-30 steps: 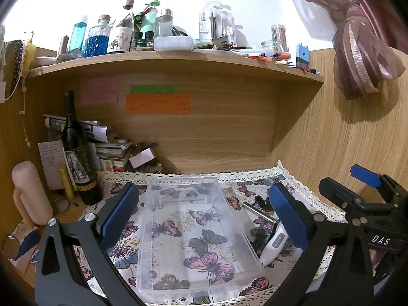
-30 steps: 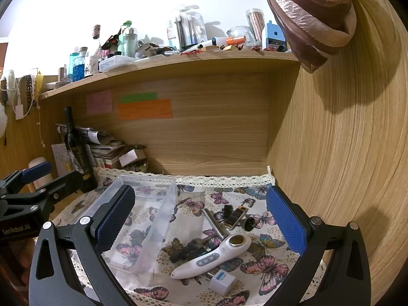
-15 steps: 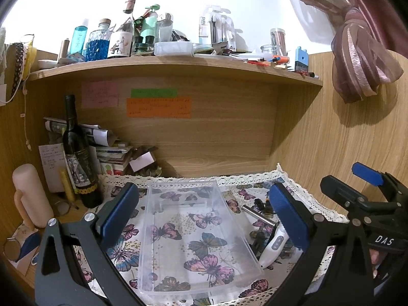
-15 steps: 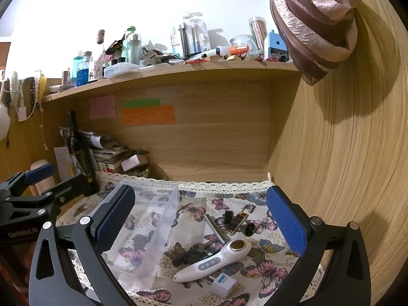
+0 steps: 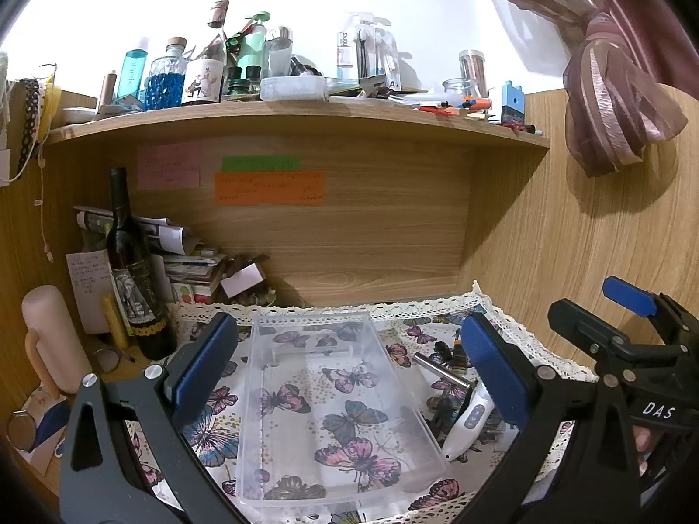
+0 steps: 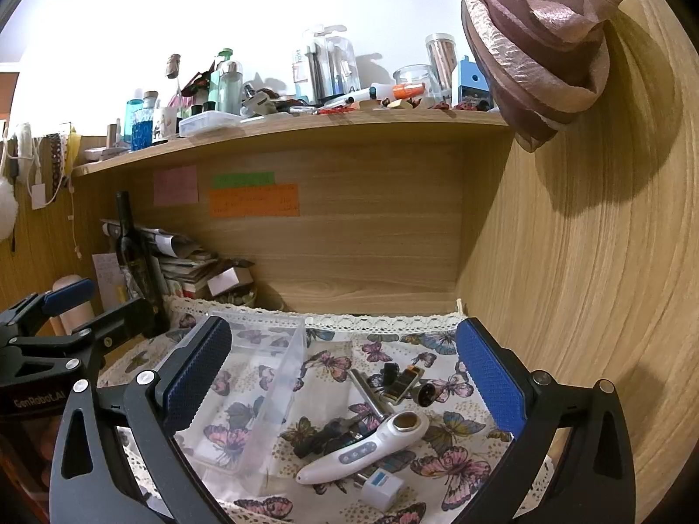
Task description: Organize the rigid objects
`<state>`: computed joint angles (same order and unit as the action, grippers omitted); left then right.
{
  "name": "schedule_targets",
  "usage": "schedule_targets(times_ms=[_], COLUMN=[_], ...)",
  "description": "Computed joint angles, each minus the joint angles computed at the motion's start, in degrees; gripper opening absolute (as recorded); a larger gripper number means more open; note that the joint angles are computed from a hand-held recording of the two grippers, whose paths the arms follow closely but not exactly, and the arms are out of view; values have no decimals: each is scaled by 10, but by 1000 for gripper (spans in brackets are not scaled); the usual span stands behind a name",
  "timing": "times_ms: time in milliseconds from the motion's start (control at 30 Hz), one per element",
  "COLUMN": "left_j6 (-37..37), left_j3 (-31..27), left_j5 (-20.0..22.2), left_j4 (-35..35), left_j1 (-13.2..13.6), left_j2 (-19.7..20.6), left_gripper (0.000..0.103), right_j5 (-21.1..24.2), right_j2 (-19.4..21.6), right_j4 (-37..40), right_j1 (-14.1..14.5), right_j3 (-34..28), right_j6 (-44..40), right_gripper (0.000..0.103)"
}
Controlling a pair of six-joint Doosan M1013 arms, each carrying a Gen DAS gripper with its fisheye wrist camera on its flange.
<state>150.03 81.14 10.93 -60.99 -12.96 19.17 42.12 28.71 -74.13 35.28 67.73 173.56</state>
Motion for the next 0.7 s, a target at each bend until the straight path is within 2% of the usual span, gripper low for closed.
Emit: schedule_targets(times_ms=[367,700], left_j6=[-4,25], left_j3=[0,5], left_j5=[1,-2], left_j4=[4,-20], left_j1=[-1,-3], left_j2=[0,-3], left_gripper=[103,103], right_j5=[0,-1], right_j2=[-1,-3], right_j4=[-5,-16], right_j1=[0,2], right_j3=[2,6], right_j6=[1,13], right_gripper=[103,103])
